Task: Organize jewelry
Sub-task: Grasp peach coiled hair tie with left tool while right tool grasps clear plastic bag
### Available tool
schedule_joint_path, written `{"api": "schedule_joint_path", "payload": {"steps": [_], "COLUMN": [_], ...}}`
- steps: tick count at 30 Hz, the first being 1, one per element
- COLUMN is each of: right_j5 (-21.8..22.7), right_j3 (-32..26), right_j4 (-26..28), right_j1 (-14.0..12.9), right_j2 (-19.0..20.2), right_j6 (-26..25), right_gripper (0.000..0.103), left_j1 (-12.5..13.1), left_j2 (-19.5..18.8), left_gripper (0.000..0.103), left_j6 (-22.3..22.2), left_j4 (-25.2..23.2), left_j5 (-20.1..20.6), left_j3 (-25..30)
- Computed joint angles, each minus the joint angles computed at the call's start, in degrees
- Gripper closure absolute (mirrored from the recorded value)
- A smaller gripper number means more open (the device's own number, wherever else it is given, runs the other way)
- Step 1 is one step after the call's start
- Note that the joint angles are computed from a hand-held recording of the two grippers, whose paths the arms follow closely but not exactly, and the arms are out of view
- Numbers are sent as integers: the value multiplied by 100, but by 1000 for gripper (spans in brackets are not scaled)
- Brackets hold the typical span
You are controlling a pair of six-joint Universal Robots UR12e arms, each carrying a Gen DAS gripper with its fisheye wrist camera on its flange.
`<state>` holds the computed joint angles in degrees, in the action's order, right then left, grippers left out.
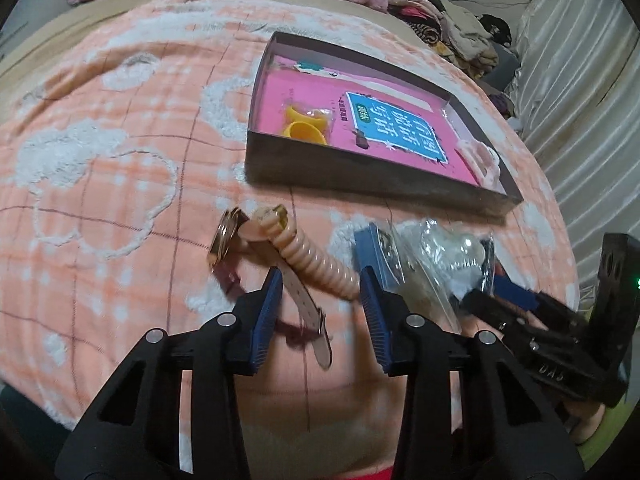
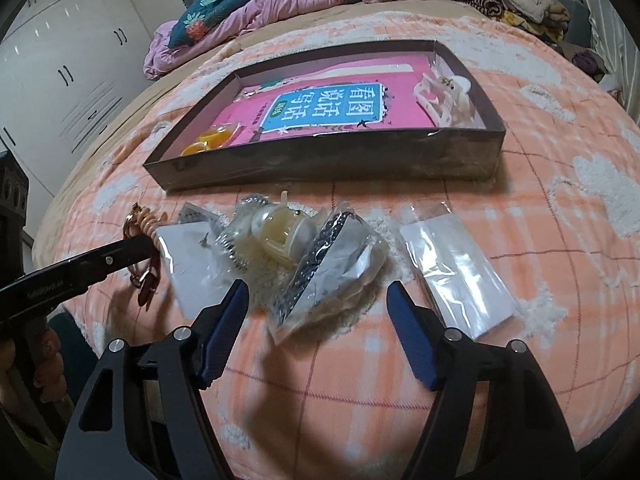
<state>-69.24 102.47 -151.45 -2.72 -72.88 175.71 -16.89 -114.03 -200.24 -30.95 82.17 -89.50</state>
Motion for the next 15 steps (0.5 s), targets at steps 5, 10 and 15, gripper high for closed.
{"api": "schedule_joint_path", "payload": {"steps": [5, 10, 15], "right_j5": [-3, -211, -70], "right_j3": [-75, -91, -58], "right_j4": [-85, -267, -307], "right_j1": [23, 69, 4], "right_j2": [90, 144, 120], "right_j6": [47, 70, 7], "right_gripper": [35, 51, 57], "left_j1": [31, 9, -35], "left_j2": [-126, -270, -377], "left_gripper": [71, 72, 78], "left_j6": [-185, -167, 22], "left_j4": [12, -38, -74], "left_j5": [49, 256, 546], "left_j3": [135, 332, 482]}}
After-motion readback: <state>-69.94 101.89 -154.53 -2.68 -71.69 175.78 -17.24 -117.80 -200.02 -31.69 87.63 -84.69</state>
